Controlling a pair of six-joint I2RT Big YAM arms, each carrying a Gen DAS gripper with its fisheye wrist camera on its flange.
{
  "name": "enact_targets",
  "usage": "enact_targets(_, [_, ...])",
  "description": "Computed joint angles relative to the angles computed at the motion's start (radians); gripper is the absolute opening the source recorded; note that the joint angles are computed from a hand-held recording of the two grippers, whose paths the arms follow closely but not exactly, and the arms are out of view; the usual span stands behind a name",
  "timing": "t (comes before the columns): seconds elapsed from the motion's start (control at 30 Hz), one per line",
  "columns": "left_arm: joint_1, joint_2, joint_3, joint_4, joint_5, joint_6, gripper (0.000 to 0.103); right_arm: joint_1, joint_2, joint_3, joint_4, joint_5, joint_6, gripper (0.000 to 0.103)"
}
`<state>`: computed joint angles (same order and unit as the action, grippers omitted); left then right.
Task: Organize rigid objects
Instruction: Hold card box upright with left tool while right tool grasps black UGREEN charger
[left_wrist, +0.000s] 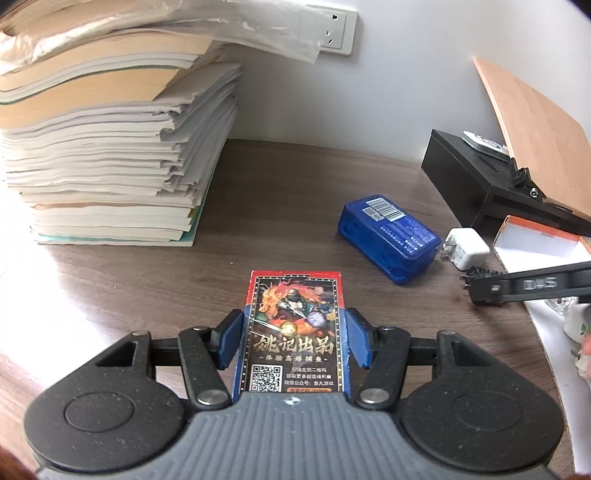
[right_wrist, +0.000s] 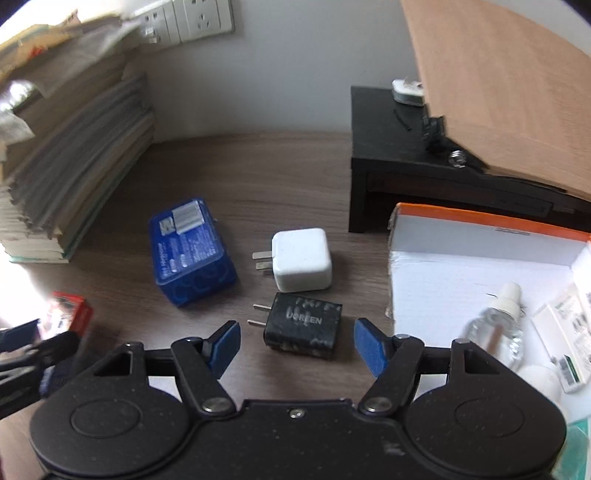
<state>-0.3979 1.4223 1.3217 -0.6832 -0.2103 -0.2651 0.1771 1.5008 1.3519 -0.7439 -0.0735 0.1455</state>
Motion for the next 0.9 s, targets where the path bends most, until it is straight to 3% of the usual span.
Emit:
enact_targets(0.4, [-0.01, -0.001, 0.004, -0.003, -0.008, -0.026, 0.06, 0.018, 0.01, -0.022, 0.067, 0.044, 0.043, 0.077])
enact_targets(0.9, [-0.134, -0.016, 0.048, -0.048, -0.092, -0.084, 0.06, -0.042, -0.22, -0.137, 0.06, -0.021, -0.018, 0.077])
